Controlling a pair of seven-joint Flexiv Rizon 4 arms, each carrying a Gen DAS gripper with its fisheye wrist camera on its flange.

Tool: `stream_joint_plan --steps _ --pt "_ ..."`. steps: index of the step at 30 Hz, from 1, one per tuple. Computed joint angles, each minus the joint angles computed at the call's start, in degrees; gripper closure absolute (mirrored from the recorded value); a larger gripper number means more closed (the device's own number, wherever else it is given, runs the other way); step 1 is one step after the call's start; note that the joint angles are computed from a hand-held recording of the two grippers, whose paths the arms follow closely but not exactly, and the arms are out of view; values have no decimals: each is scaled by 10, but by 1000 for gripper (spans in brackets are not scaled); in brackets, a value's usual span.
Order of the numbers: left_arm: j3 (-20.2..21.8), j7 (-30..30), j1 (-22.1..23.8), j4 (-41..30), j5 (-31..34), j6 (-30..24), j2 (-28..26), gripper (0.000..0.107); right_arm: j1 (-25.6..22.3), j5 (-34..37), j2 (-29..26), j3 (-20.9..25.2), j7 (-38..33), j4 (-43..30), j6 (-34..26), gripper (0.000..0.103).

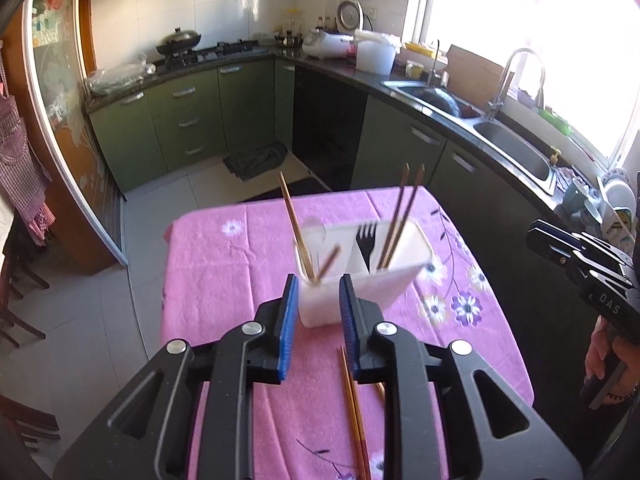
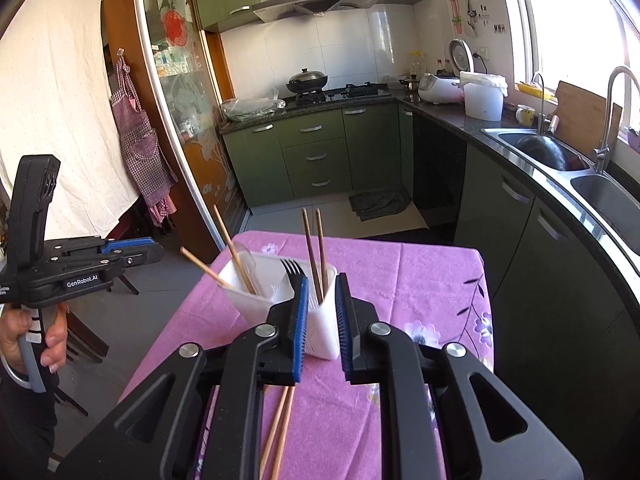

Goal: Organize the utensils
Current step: 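Grasp and lift a red-tipped chopstick with the left gripper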

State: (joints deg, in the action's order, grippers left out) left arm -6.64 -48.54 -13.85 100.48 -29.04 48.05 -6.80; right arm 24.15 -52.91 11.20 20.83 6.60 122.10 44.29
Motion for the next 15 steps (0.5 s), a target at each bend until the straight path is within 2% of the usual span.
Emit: stream_joint_plan --steps 2,5,9,15 --pt "5 3 1 25 8 -28 8 86 11 20 1 16 11 21 -22 81" --pt "10 5 -2 66 29 -41 13 86 30 47 -8 28 36 53 -35 81" --pt "12 -19 -2 87 68 -66 -9 86 48 69 -32 21 76 94 4 81" --pt "5 -61 -5 87 93 -60 -46 86 60 73 -58 4 95 116 43 81"
